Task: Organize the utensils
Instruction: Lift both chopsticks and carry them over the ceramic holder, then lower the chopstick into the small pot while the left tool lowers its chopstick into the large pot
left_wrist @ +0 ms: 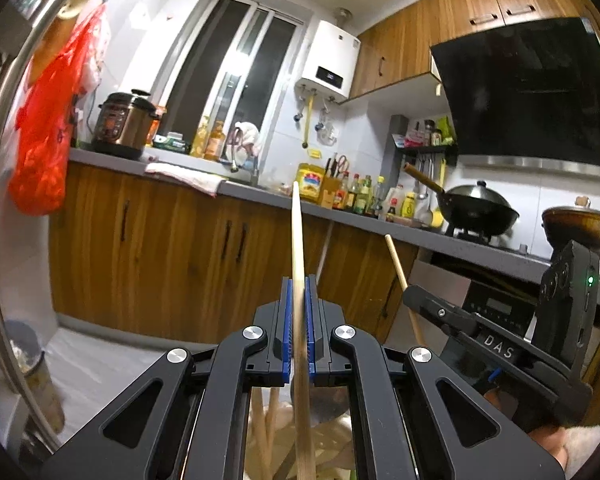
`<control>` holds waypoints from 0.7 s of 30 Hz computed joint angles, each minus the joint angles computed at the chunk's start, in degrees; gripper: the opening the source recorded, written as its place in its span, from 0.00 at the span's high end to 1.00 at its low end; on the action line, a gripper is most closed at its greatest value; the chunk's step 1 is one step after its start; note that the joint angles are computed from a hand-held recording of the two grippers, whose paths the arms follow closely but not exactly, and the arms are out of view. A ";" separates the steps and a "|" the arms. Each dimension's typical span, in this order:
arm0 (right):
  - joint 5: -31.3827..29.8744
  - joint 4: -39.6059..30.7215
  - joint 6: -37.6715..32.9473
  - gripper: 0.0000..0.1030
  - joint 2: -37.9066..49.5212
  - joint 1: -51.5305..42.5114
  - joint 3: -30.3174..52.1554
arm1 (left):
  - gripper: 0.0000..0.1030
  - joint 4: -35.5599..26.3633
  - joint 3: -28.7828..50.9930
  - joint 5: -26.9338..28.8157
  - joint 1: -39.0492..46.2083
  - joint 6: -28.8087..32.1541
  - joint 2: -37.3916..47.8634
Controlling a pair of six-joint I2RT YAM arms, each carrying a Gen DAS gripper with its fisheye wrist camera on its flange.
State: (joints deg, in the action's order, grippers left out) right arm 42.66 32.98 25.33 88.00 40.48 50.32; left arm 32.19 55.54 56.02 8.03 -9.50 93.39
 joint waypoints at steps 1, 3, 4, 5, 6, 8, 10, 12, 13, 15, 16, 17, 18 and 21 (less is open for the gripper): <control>0.79 1.25 -0.54 0.95 0.68 0.11 -0.06 | 0.94 1.82 -1.03 -0.76 -0.14 -0.28 0.04; 2.10 2.67 -1.59 0.95 1.92 0.47 0.10 | 0.94 4.30 -2.74 -1.79 -0.30 -0.02 -0.21; 2.76 3.11 -2.28 0.95 2.41 0.52 0.31 | 0.94 5.57 -3.58 -2.25 -0.35 -0.07 -0.25; 4.11 4.60 -3.46 0.95 3.10 0.85 0.16 | 0.94 5.99 -3.95 -2.25 -0.36 -0.19 -0.25; 4.83 5.45 -4.13 0.95 3.62 0.91 0.17 | 0.94 6.25 -4.19 -2.24 -0.31 -0.25 -0.23; 7.35 7.11 -5.51 0.95 4.94 1.50 0.33 | 0.94 6.89 -4.93 -2.12 -0.01 -0.14 -0.26; 7.95 6.41 -5.40 0.95 5.46 1.57 0.60 | 0.94 6.32 -5.07 -1.53 0.43 0.27 -0.31; 8.44 6.33 -5.61 0.95 5.49 1.72 0.21 | 0.94 5.72 -5.27 -0.81 0.83 0.76 -0.48; 8.76 5.99 -5.64 0.95 5.63 1.85 0.11 | 0.94 5.57 -5.65 -0.58 0.99 1.32 -0.71; 9.02 4.63 -5.11 0.95 5.60 2.16 -0.19 | 0.94 4.27 -6.13 -0.17 1.30 2.90 -1.24; 8.93 3.05 -4.29 0.95 5.31 2.22 -0.30 | 0.94 3.05 -6.37 0.01 1.46 4.11 -1.64; 8.72 2.03 -3.67 0.95 4.93 2.33 -0.58 | 0.94 2.32 -6.69 0.26 1.68 4.92 -1.99; 8.08 0.79 -3.04 0.95 4.27 2.33 -0.92 | 0.94 1.11 -6.90 0.64 1.95 6.12 -2.33; 6.38 -3.40 -0.29 0.95 1.19 2.59 -2.53 | 0.94 -2.45 -7.64 2.04 3.14 9.37 -3.38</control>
